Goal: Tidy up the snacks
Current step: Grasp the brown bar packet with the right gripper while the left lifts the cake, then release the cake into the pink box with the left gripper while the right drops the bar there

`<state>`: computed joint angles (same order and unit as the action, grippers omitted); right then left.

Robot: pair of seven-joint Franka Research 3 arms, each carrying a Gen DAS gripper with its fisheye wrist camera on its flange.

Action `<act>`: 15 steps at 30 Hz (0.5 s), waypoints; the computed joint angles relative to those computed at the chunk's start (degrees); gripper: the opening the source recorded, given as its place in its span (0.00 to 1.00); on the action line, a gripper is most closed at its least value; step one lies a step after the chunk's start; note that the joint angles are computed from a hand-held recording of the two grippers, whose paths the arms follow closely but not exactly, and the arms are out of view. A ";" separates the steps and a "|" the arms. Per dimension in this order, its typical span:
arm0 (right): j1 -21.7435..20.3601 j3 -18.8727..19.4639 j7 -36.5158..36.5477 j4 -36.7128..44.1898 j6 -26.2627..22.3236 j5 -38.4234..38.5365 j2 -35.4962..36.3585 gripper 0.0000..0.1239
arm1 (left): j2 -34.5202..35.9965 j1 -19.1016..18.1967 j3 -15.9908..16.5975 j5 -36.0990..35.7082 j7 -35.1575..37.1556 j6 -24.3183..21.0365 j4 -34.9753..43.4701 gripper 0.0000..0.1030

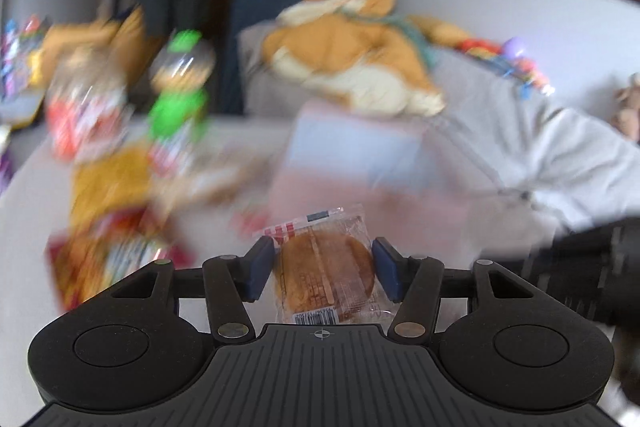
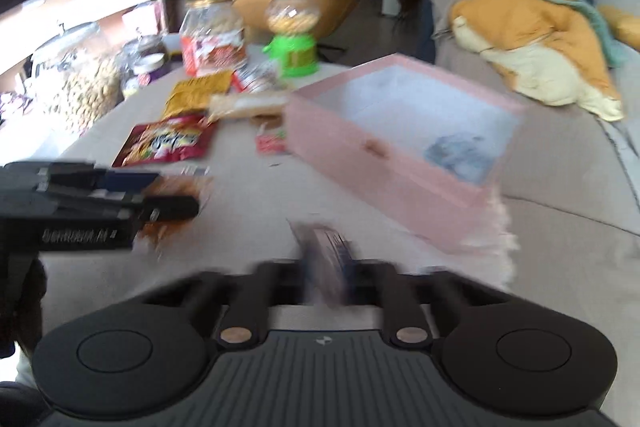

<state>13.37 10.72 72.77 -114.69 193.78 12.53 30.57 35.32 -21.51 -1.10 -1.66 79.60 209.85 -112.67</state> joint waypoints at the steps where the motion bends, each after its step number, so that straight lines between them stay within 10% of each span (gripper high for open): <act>1: -0.82 0.50 -0.12 -0.72 0.99 -0.41 -0.43 0.04 | 0.45 -1.18 0.88 -0.42 1.30 -0.90 2.67 0.58; 6: -8.46 6.31 2.28 -3.13 3.11 -5.18 0.05 0.04 | 6.47 -4.70 3.75 -3.10 2.97 -6.18 18.35 0.58; 15: -11.81 7.79 5.62 -2.86 4.93 -10.25 3.27 0.09 | 26.63 -17.89 26.39 -12.82 -4.54 -26.57 49.74 0.58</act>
